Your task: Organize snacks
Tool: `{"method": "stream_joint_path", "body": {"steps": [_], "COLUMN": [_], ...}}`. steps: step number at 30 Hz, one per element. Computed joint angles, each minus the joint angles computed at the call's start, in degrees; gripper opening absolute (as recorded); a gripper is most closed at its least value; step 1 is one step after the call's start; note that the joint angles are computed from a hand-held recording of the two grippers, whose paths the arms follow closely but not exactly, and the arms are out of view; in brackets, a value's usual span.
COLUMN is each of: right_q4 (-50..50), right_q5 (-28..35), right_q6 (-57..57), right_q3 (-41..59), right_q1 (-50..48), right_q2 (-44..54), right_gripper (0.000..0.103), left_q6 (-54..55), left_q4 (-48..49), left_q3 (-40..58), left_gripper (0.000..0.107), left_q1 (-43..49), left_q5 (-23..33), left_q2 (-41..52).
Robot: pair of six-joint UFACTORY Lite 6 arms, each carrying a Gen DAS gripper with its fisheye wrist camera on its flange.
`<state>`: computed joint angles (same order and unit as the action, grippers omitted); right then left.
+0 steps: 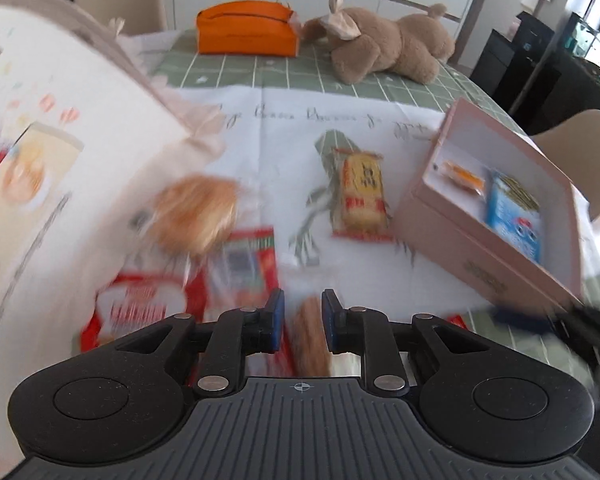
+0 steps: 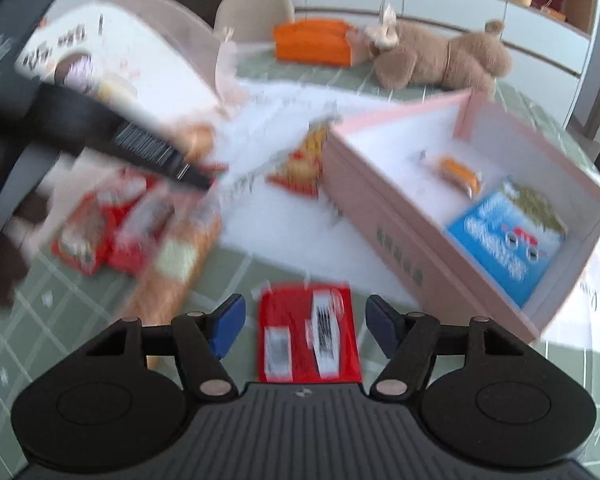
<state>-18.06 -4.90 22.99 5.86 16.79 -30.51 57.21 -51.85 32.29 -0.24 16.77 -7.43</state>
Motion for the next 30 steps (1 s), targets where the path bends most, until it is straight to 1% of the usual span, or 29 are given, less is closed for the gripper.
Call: {"method": "stream_joint_path", "body": {"steps": [1, 3, 5, 6, 7, 10, 11, 12, 13, 15, 18, 20, 21, 23, 24, 25, 26, 27, 28, 29, 30], "right_q4": [6.0, 17.99, 29.98, 35.98, 41.97, 59.96, 65.35, 71.25, 77.25, 89.24, 107.23, 118.61, 121.6, 121.54, 121.05, 120.19, 121.25, 124.7, 130.56, 134.69, 136.42], "right_q5": [-0.54, -2.14, -2.97, -2.15, -1.27, 1.45, 1.7, 1.07, 0.75, -2.84, -7.02, -9.5, -11.91, -16.34, -17.29, -18.18, -17.33, -14.08, -8.99, -5.35, -4.1], "right_q6": [-4.68, -13.69, -22.68, -27.77, -33.59, -51.58, -57.57, -63.57, -69.57, -81.56, -99.55, -109.51, -112.34, -112.03, -111.25, -109.69, -110.52, -113.34, -117.77, -119.81, -119.82], "right_q3": [1.83, 6.28, 12.41, 15.65, 19.74, 29.69, 33.3, 35.88, 39.01, 45.11, 51.93, 56.25, 57.9, 59.55, 59.59, 58.75, 57.5, 55.84, 53.97, 51.23, 48.33], "right_q1": [0.62, 1.77, 3.09, 3.48, 3.5, 3.24, 3.23, 3.69, 4.11, 6.06, 7.84, 8.58, 9.75, 12.03, 12.56, 13.3, 13.38, 12.58, 10.87, 9.72, 9.59], "right_q2": [1.74, 6.85, 13.63, 16.48, 20.08, 28.28, 31.8, 34.58, 37.88, 44.54, 51.41, 55.62, 56.85, 58.81, 59.04, 58.5, 57.05, 55.24, 53.63, 51.73, 49.2], "right_gripper": [0.059, 0.059, 0.057, 0.055, 0.055, 0.055, 0.055, 0.052, 0.052, 0.052, 0.052, 0.053, 0.053, 0.052, 0.048, 0.042, 0.033, 0.012, 0.01, 0.01, 0.01], "left_q6": [-1.41, -2.84, -2.14, 0.31, 4.37, 12.04, 14.66, 17.78, 20.6, 26.17, 33.33, 35.09, 35.14, 34.62, 34.02, 33.46, 32.84, 32.14, 31.5, 30.88, 31.34], "left_q4": [2.79, 7.18, 8.74, 6.93, 3.53, -2.52, -4.44, -6.51, -8.41, -12.29, -16.61, -17.71, -17.7, -17.79, -17.63, -17.64, -17.69, -17.84, -18.01, -18.0, -19.13], "left_q3": [-0.98, -3.2, -4.78, -5.46, -6.34, -5.73, -5.02, -4.13, -3.23, -0.99, 2.48, 5.63, 7.21, 9.94, 11.94, 13.27, 14.63, 15.84, 16.88, 17.88, 18.4], "left_gripper": [0.023, 0.023, 0.023, 0.024, 0.029, 0.028, 0.026, 0.026, 0.026, 0.025, 0.025, 0.025, 0.025, 0.025, 0.025, 0.025, 0.025, 0.025, 0.025, 0.025, 0.025], "left_q1": [0.83, 1.46, 1.04, 1.05, 1.9, 4.75, 5.57, 6.87, 8.18, 10.53, 13.67, 15.43, 16.41, 17.5, 18.1, 18.52, 18.84, 18.98, 18.82, 18.82, 18.72], "left_q5": [1.78, 4.11, 4.2, 3.46, 3.17, 3.87, 4.16, 4.86, 5.8, 7.66, 9.77, 11.21, 12.28, 13.38, 14.06, 14.67, 15.39, 16.16, 16.79, 17.67, 18.71], "left_q2": [-1.68, -4.19, -4.52, -4.02, -4.32, -2.55, -1.27, 0.28, 1.95, 5.58, 10.16, 13.73, 15.4, 18.21, 20.18, 21.51, 22.8, 24.03, 25.09, 25.81, 25.97]}}
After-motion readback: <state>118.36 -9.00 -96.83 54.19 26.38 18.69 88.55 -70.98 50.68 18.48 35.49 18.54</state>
